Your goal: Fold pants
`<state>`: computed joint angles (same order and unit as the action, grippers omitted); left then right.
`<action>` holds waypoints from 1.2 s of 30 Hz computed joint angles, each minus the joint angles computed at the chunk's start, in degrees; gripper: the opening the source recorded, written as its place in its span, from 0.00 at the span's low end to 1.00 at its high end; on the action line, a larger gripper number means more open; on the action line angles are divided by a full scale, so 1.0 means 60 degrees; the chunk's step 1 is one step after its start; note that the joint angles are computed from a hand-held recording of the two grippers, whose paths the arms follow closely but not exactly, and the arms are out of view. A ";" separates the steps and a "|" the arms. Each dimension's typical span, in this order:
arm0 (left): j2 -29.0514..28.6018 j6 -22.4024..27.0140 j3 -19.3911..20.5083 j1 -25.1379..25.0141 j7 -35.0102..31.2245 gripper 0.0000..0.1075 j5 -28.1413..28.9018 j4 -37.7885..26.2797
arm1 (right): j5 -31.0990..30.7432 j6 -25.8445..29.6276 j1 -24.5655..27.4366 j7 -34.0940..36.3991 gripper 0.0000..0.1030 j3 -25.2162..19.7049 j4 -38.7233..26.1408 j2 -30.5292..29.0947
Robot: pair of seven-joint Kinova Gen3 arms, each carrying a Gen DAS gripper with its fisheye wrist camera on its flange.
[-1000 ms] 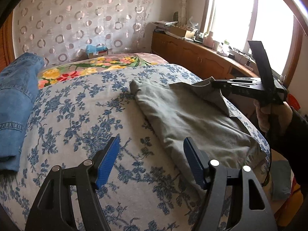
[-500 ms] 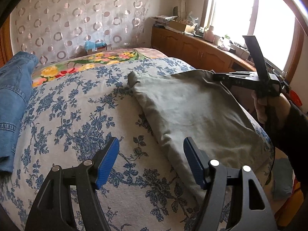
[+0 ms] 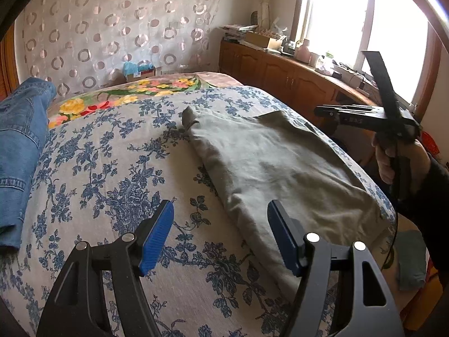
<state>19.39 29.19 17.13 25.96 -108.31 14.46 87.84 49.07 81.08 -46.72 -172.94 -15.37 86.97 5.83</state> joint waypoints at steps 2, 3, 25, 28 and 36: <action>-0.0096 -0.0066 0.0032 -0.0032 -0.0052 0.65 0.0037 0.0095 | 0.0179 0.0227 -0.0281 -0.0214 0.21 -0.0193 -0.0049 -0.0034; -0.0152 -0.0095 0.0062 -0.0066 -0.0098 0.65 0.0079 0.0153 | 0.0230 0.0374 -0.0409 -0.0289 0.21 -0.0264 -0.0104 -0.0019; -0.1032 -0.0669 0.0182 -0.0054 -0.0561 0.65 0.0546 0.1314 | 0.0844 0.3436 -0.3457 -0.3701 0.39 -0.1183 -0.0351 0.0319; -0.1068 -0.0643 0.0202 -0.0042 -0.0550 0.65 0.0571 0.1417 | 0.0826 0.3607 -0.3666 -0.3960 0.41 -0.1225 -0.0395 0.0381; -0.1143 -0.0513 0.0388 -0.0125 -0.1025 0.65 0.0976 0.1761 | 0.0328 0.3518 -0.4040 -0.4322 0.41 -0.1142 -0.0505 0.0643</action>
<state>12.53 26.12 19.46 25.21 -114.46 20.32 98.41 51.04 102.19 -70.97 -198.87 -22.22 83.95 9.69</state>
